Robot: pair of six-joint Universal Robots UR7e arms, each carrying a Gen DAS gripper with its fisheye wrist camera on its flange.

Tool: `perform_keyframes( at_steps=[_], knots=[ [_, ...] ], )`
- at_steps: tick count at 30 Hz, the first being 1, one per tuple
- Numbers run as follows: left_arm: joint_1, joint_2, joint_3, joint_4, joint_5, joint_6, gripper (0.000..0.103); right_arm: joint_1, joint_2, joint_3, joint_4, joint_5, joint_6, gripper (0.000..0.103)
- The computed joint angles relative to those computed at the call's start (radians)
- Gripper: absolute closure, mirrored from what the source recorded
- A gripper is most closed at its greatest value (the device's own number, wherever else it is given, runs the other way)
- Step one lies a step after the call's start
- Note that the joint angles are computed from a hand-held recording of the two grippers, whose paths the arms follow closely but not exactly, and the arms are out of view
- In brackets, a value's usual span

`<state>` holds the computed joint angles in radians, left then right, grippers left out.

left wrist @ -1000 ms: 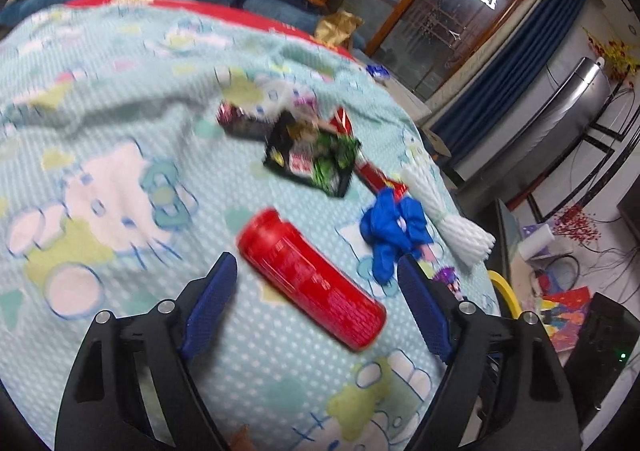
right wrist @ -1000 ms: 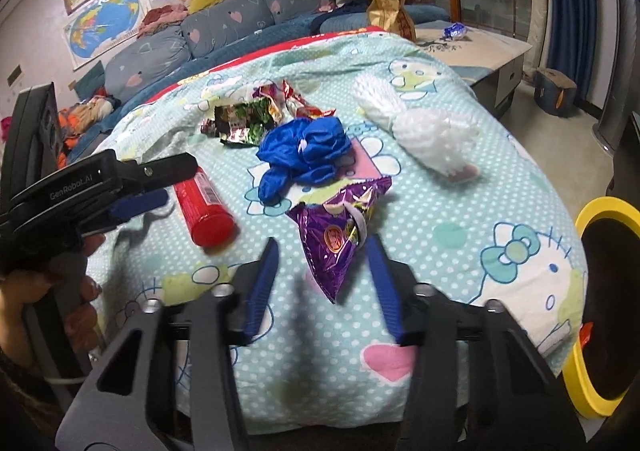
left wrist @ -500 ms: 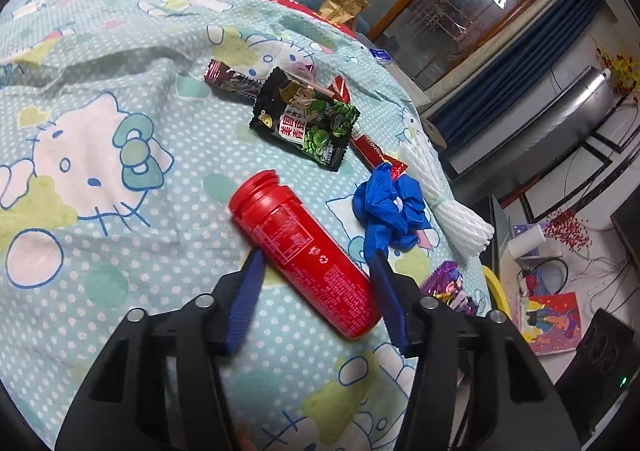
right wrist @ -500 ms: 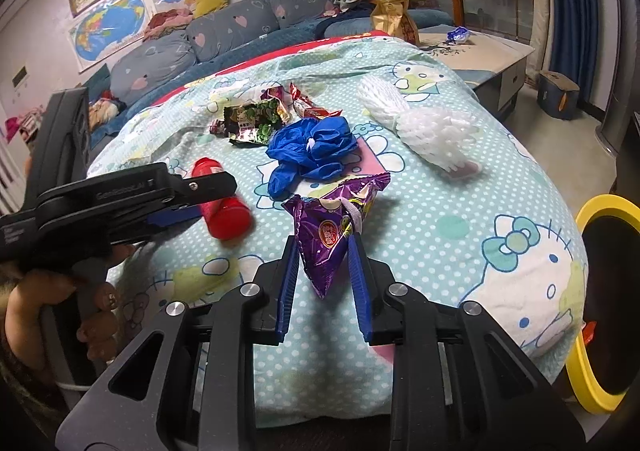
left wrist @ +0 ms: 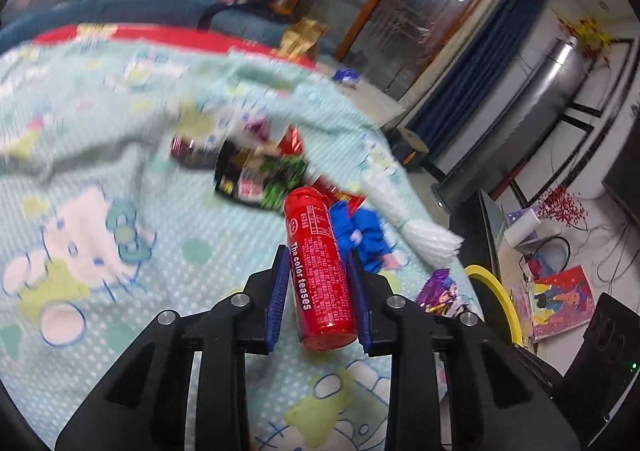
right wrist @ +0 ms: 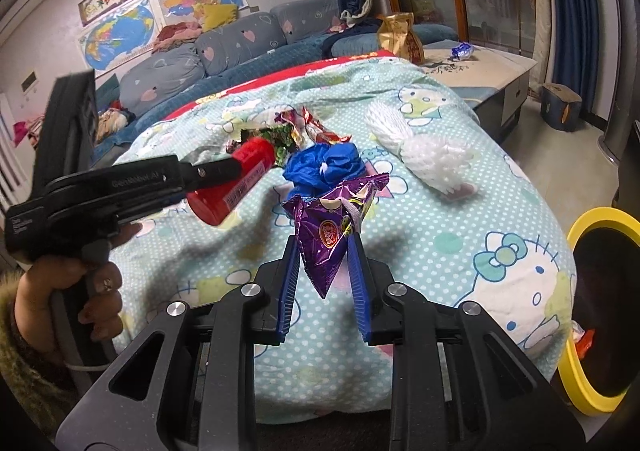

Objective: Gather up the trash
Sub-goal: 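Carry the red can and purple wrapper over the yellow bin with both tools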

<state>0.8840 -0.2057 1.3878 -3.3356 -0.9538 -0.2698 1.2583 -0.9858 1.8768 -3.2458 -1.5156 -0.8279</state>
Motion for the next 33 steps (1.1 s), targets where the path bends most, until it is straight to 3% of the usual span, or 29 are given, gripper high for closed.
perform_keyframes(
  at_steps=[14, 33],
  knots=[
    [-0.046, -0.001, -0.020, -0.062, -0.024, 0.092, 0.076, -0.015, -0.045, 0.009, -0.027, 0.042, 0.026, 0.084],
    [-0.080, 0.095, -0.195, 0.043, -0.095, 0.179, 0.076, -0.078, -0.102, -0.028, -0.092, 0.045, 0.102, 0.084]
  ],
)
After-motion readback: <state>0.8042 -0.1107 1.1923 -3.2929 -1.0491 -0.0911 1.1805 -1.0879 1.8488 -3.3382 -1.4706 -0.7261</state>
